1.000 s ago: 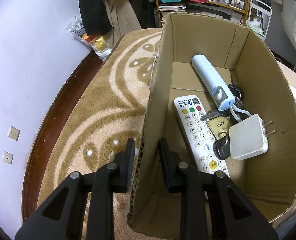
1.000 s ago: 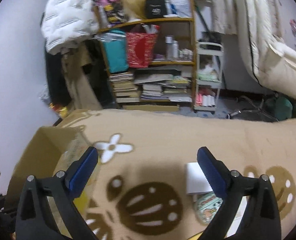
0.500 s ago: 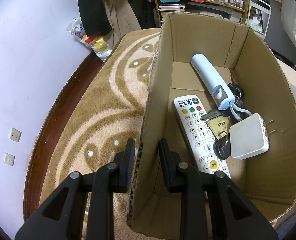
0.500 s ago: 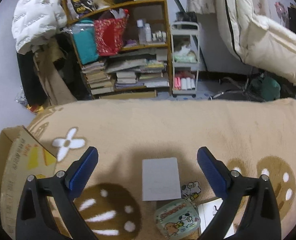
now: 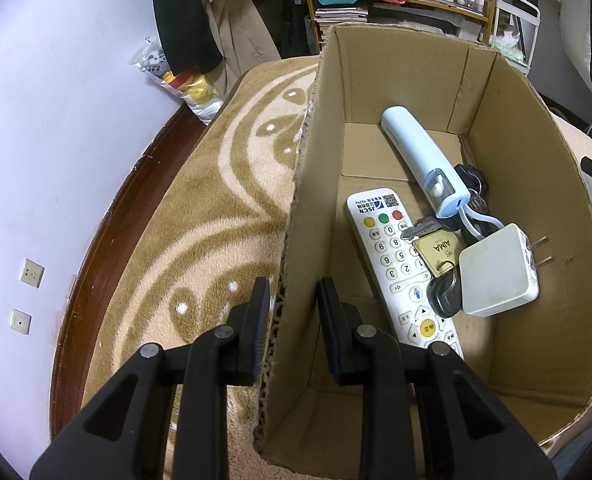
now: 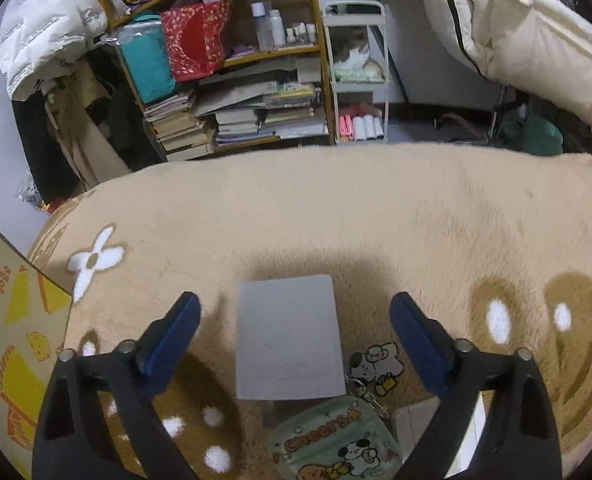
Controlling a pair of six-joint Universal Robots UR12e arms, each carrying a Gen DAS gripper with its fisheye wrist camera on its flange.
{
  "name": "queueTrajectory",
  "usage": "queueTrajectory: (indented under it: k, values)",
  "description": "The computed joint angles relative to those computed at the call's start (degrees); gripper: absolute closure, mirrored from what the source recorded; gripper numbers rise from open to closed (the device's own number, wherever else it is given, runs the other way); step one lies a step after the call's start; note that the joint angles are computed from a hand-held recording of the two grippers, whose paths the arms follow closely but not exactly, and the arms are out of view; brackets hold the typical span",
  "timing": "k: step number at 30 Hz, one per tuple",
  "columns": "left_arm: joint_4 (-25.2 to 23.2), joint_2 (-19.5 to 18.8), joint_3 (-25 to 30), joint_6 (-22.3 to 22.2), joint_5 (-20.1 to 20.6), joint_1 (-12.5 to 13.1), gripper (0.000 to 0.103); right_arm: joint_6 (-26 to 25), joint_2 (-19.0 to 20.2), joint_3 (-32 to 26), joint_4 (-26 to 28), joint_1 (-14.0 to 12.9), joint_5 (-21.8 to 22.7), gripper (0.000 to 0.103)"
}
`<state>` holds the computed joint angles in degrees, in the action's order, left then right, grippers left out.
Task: Organize rigid objects
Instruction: 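Lower the right tool onto the white rectangular charger and grasp it, then carry the white rectangular charger into the box with the right tool and release it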
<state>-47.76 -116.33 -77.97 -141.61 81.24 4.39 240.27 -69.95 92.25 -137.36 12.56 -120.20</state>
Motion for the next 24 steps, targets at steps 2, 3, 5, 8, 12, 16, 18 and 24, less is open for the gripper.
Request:
queueTrajectory:
  k: [2,3,5,8,12,16,18,24]
  values:
    - [0.2,0.1,-0.2,0.1,0.0,0.0,0.079,-0.2,0.1,-0.1,1.1,-0.2,0.6,0.016]
    - [0.3,0.2,-0.3,0.2,0.0,0.0,0.079,-0.4,0.2,-0.1,1.0,-0.3,1.3,0.021]
    - [0.3,0.2,-0.3,0.2,0.0,0.0,0.079,-0.6,0.3,-0.1,1.0,-0.4,2.2,0.029]
    - [0.3,0.2,-0.3,0.2,0.0,0.0,0.079,-1.5,0.7,-0.6,1.8,-0.2,1.6,0.048]
    - [0.4,0.2,-0.3,0.2,0.0,0.0,0.079,-2.2,1.3,-1.7,3.4,0.3,0.1,0.048]
    - [0.3,0.2,-0.3,0.2,0.0,0.0,0.079,-1.5,1.1,-1.6,3.5,0.3,-0.3,0.048]
    - [0.3,0.2,-0.4,0.1,0.0,0.0,0.079,-1.2,1.2,-1.8,3.7,0.4,-0.7,0.048]
    - [0.4,0.2,-0.4,0.2,0.0,0.0,0.079,-1.0,1.4,-2.3,3.3,1.1,-1.7,0.048]
